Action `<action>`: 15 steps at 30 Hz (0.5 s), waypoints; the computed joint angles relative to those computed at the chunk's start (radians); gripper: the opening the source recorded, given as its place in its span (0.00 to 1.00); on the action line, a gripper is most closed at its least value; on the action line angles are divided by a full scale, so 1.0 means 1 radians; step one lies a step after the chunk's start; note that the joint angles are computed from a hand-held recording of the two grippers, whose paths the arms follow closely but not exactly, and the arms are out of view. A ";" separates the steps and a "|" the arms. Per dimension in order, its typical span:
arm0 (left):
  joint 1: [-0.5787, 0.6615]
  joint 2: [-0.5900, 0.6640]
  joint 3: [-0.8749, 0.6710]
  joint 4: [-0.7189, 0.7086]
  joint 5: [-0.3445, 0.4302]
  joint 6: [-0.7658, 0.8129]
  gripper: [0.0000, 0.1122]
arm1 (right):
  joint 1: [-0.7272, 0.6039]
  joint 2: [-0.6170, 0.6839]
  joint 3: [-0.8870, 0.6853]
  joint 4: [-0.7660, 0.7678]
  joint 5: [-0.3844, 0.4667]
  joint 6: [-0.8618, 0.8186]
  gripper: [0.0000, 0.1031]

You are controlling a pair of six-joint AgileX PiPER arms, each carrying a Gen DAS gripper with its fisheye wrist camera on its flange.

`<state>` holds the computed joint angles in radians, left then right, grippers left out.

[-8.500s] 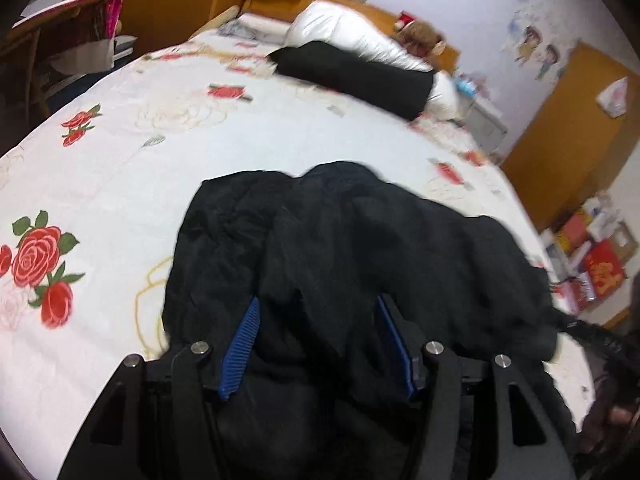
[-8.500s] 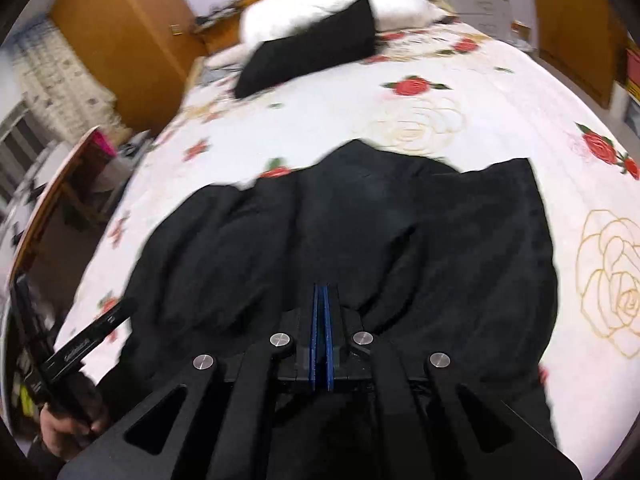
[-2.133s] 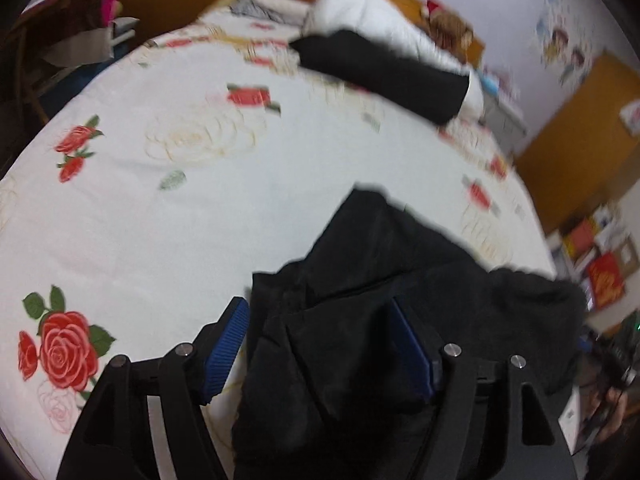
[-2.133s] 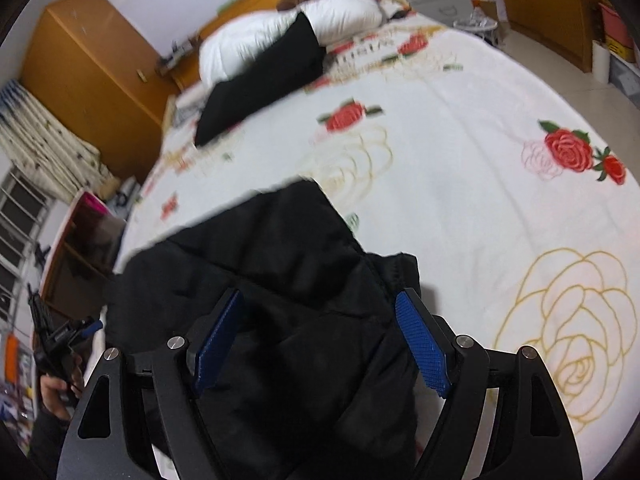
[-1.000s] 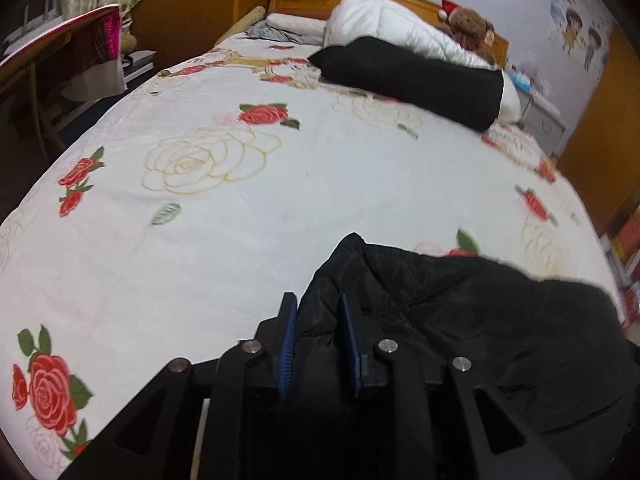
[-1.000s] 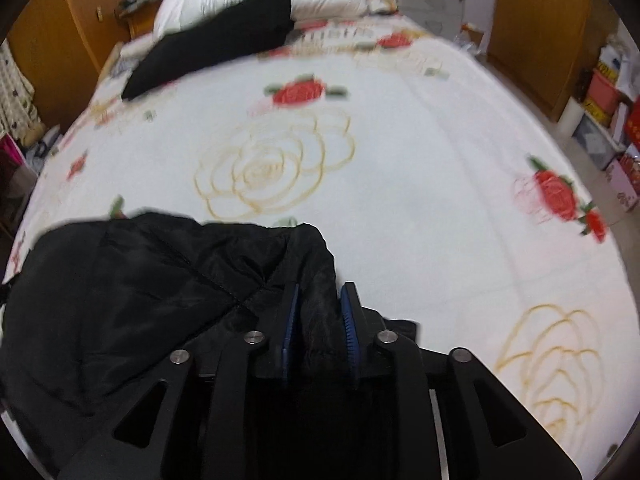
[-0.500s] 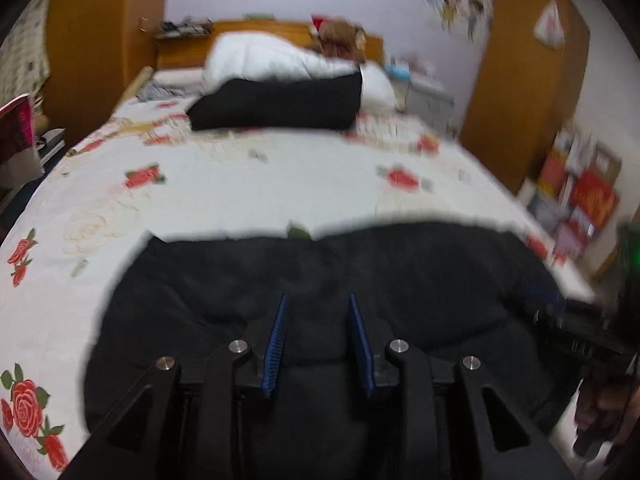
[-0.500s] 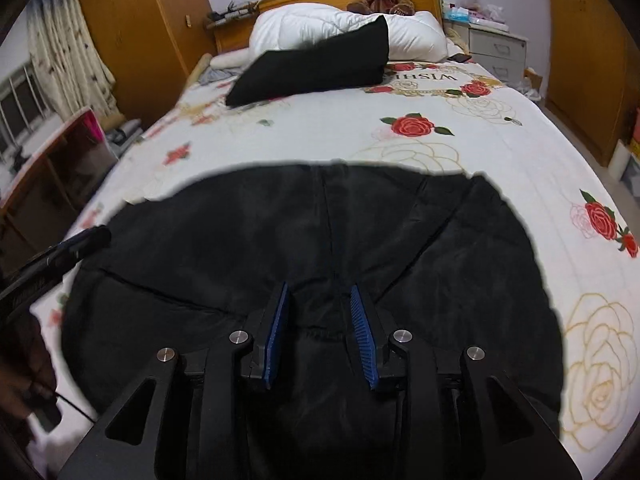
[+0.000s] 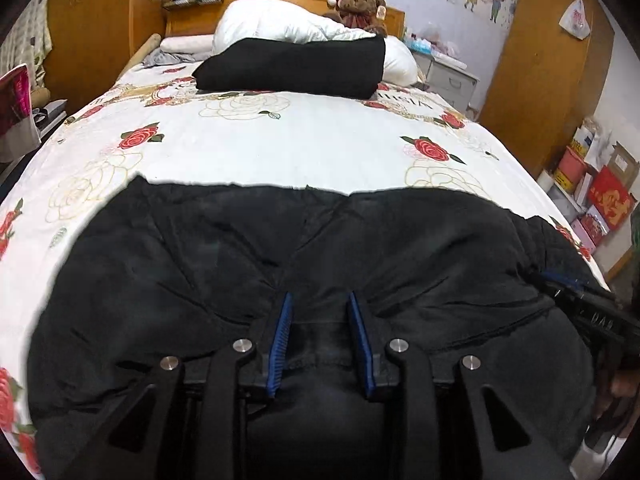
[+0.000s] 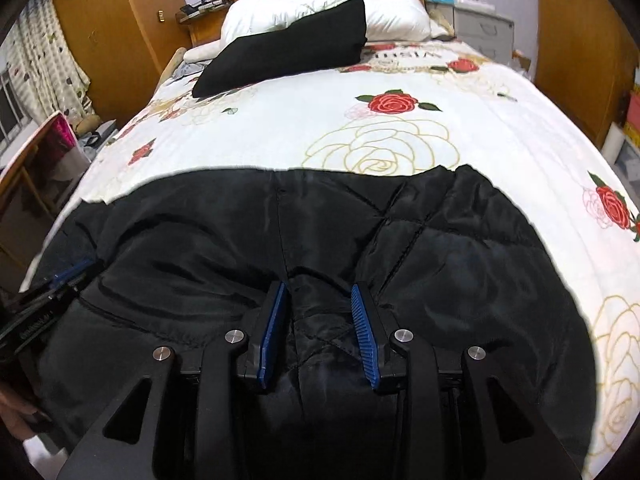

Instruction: Fold large clothes

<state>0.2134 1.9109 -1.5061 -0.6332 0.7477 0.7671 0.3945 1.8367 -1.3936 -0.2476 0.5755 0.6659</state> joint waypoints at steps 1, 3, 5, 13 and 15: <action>0.018 -0.011 -0.011 -0.007 0.013 0.011 0.29 | -0.005 -0.030 0.010 0.003 0.004 0.002 0.33; 0.050 -0.030 -0.018 0.005 -0.017 0.022 0.29 | -0.006 -0.095 0.050 -0.107 0.004 0.089 0.33; 0.090 -0.005 -0.061 0.023 -0.020 0.012 0.29 | -0.039 -0.132 0.090 -0.139 -0.007 0.128 0.33; 0.129 0.107 -0.084 0.056 -0.103 -0.015 0.31 | -0.076 -0.034 0.110 -0.167 -0.019 0.133 0.31; 0.116 0.115 -0.066 0.055 -0.146 -0.021 0.31 | -0.077 -0.016 0.100 -0.175 -0.014 0.142 0.31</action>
<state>0.3293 2.0258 -1.5721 -0.5783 0.6016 0.7459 0.3179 1.8203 -1.2940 -0.4230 0.5615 0.8083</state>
